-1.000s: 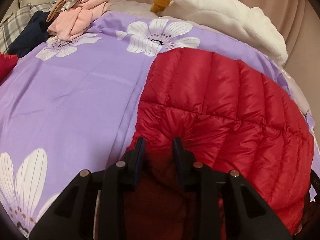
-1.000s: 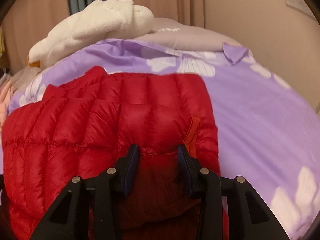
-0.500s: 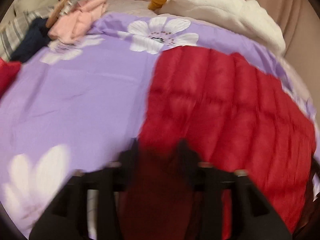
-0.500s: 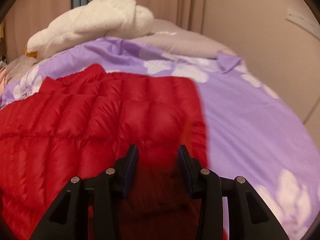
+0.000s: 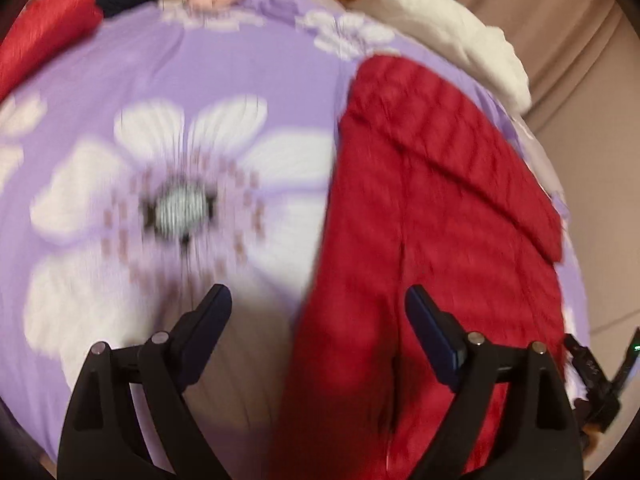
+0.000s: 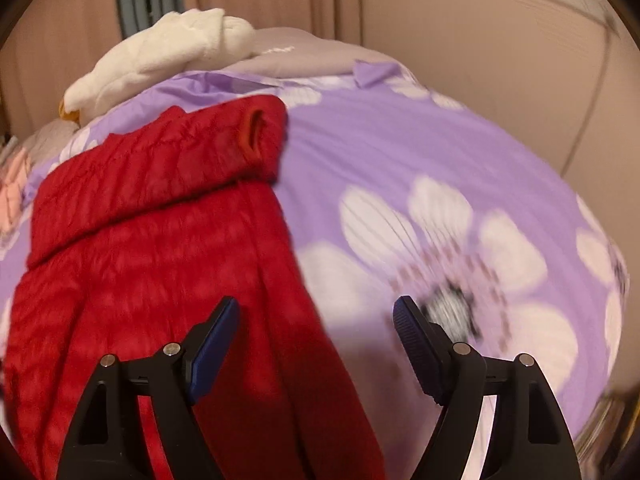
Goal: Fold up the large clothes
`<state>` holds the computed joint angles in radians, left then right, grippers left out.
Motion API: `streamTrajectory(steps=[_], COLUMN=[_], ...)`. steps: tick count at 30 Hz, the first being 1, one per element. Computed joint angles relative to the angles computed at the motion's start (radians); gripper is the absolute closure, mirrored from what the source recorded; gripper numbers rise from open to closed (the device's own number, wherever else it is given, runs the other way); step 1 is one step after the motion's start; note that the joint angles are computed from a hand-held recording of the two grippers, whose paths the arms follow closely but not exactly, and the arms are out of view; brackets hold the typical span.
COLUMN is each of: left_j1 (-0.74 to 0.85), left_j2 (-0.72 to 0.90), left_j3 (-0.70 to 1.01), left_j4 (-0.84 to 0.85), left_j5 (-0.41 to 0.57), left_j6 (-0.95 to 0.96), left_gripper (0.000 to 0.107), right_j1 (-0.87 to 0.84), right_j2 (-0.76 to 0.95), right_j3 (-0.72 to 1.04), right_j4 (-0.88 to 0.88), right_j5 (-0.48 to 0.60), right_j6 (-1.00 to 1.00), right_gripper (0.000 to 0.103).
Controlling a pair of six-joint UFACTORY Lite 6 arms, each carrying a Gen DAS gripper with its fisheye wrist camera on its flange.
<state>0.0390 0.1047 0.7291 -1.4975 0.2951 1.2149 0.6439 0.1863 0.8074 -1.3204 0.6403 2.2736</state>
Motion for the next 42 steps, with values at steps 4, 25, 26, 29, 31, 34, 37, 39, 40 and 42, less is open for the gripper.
streamTrajectory(steps=[4, 25, 26, 29, 31, 34, 37, 39, 40, 42], left_j1=[-0.009, -0.152, -0.160, -0.141, -0.074, -0.070, -0.079, -0.066, -0.068, -0.080], left_j2=[-0.124, -0.363, -0.370, -0.358, -0.333, -0.313, -0.269, -0.224, -0.181, -0.115], left_j3=[-0.161, -0.326, -0.319, -0.277, -0.244, -0.179, -0.068, 0.018, 0.090, 0.200], left_j4=[-0.116, 0.135, 0.141, 0.166, 0.090, 0.078, 0.144, 0.142, 0.147, 0.204], left_j5=[0.006, -0.027, -0.039, 0.000, 0.098, 0.099, 0.106, 0.144, 0.143, 0.120], left_j6=[0.133, -0.229, -0.237, -0.263, -0.192, -0.188, -0.258, -0.278, -0.301, -0.371], left_gripper=[0.022, 0.090, 0.092, 0.092, 0.092, 0.093, 0.094, 0.094, 0.094, 0.094], right_j1=[0.057, 0.308, 0.304, 0.292, 0.262, 0.218, 0.163, 0.121, 0.093, 0.048], right_j2=[-0.154, -0.300, -0.330, -0.389, -0.431, -0.451, -0.429, -0.404, -0.384, -0.325], right_j3=[-0.208, -0.377, -0.385, -0.396, -0.397, -0.350, -0.264, -0.199, -0.158, -0.070], right_j4=[-0.044, -0.150, -0.147, -0.159, -0.188, -0.203, -0.213, -0.220, -0.228, -0.226], right_j5=[-0.054, 0.016, 0.022, 0.031, 0.023, 0.024, 0.016, 0.003, -0.001, -0.003], right_j6=[0.184, 0.464, 0.449, 0.441, 0.443, 0.399, 0.318, 0.263, 0.232, 0.172], right_gripper=[0.024, 0.087, 0.087, 0.088, 0.088, 0.088, 0.088, 0.089, 0.089, 0.090])
